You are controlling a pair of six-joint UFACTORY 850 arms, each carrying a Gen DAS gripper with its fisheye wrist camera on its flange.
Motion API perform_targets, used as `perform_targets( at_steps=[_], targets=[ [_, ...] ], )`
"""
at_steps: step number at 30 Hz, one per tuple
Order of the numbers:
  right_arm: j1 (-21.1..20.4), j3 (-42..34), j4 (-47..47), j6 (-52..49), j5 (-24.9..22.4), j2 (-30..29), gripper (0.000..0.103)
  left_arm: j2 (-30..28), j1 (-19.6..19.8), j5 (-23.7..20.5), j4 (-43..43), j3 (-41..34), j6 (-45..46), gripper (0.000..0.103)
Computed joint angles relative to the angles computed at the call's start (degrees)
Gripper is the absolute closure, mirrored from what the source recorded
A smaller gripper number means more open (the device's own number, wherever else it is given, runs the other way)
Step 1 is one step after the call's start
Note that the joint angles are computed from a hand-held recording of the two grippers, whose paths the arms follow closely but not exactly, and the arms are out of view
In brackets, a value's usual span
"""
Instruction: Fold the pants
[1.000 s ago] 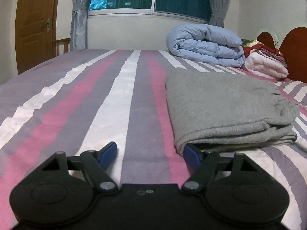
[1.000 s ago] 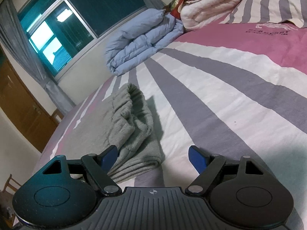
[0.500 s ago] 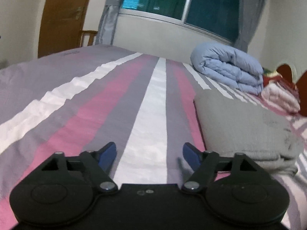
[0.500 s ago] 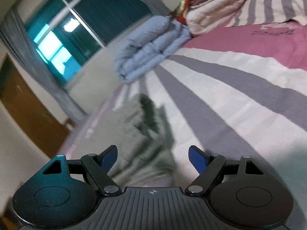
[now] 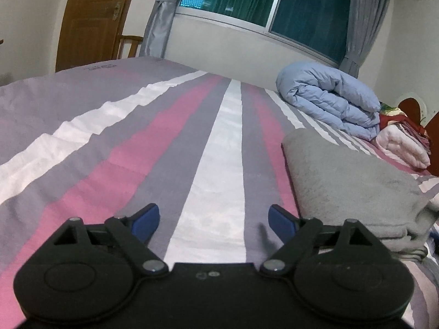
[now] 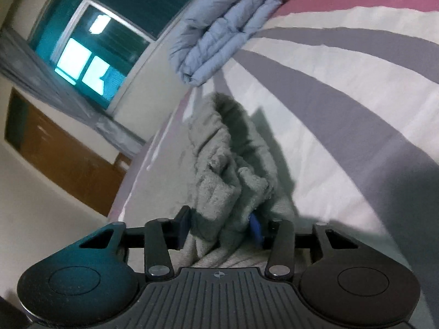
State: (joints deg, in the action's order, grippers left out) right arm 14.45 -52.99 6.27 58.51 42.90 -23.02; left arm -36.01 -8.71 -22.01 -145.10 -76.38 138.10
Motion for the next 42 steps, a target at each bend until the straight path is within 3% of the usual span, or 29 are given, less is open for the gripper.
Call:
perform_targets(
  at_steps=[2,4,6,8,10,13,14,15,18,19,20,24,27,30,32,33,35,39,42],
  targets=[
    [0.04,1.65,-1.72,2.83,5.95,1.16,0.065,-0.13,0.0,-0.01,0.41,-0.2,-0.19,0.023],
    [-0.26,0.49,-1.4,1.94,2.31,-0.23,0.066,-0.3,-0.22,0.17,-0.48,-0.43,1.06,0.023],
    [-1.86,-0.67,-5.8,9.8,-2.83,-2.52,0.066,-0.44,-0.38,0.61,-0.79,-0.74,1.49,0.023],
    [-2.7,0.54,-7.74,12.01,-0.85,-1.9,0.065,-0.35,-0.55,0.78,-1.77,-0.66,2.69,0.022],
    [-2.32,0.3,-7.1,7.79,-2.88,-1.1,0.065,-0.16,-0.73,0.18,-2.9,-0.41,4.03,0.022],
    [-2.45,0.79,-10.52,11.03,1.58,-1.73,0.064,0.53,-1.14,-2.96,-5.21,0.72,7.12,0.019],
    [-2.34,-0.03,-10.86,10.07,0.3,-2.15,0.064,0.65,-1.36,-3.41,-5.66,0.79,8.08,0.018],
    [-2.15,-0.43,-9.28,7.67,-1.53,-2.05,0.064,0.72,-1.58,-3.72,-6.11,0.84,9.05,0.018],
    [-1.82,1.3,-3.57,7.16,-0.25,-1.2,0.064,0.62,-1.89,-4.17,-4.53,0.36,8.0,0.018],
    [-1.47,1.9,-0.98,4.77,-0.93,-0.34,0.062,0.67,-1.88,-4.78,-3.85,0.38,7.47,0.018],
    [-0.69,2.5,3.32,-0.02,-2.26,0.83,0.052,0.63,-1.85,-5.9,-3.25,0.29,7.17,0.018],
    [1.49,3.34,18.95,-23.66,-0.39,4.97,0.051,-1.53,-2.11,-6.85,1.85,-4.28,2.52,0.017],
    [1.69,0.07,14.22,-30.64,-2.27,4.53,0.051,-5.06,-2.94,-5.46,11.4,-10.82,-5.6,0.017],
    [2.41,-6.23,10.12,-38.05,-7.49,0.98,0.051,-8.58,-4.53,0.08,19.86,-16.76,-10.77,0.018],
    [2.76,-11.62,17.48,-48.15,-16.18,-3.15,0.052,-11.05,-5.13,3.92,31.24,-20.03,-20.62,0.017],
    [2.66,-12.06,21.21,-50.59,-17.71,-4.07,0.067,-12.14,-4.93,3.55,36.49,-21.07,-26.24,0.017],
    [2.19,-9.94,21.68,-48.28,-15.9,-3.21,0.085,-13.3,-4.36,2.23,40.56,-22.44,-32.09,0.014],
    [1.74,-7.95,18.41,-44.83,-10.99,-0.71,0.085,-13.07,-3.79,0.0,28.1,-22.4,-21.49,0.017],
    [1.49,-10.58,17.53,-47.36,-12.49,-1.37,0.085,-15.63,-3.98,-1.2,32.25,-27.52,-26.72,0.017]
  ],
)
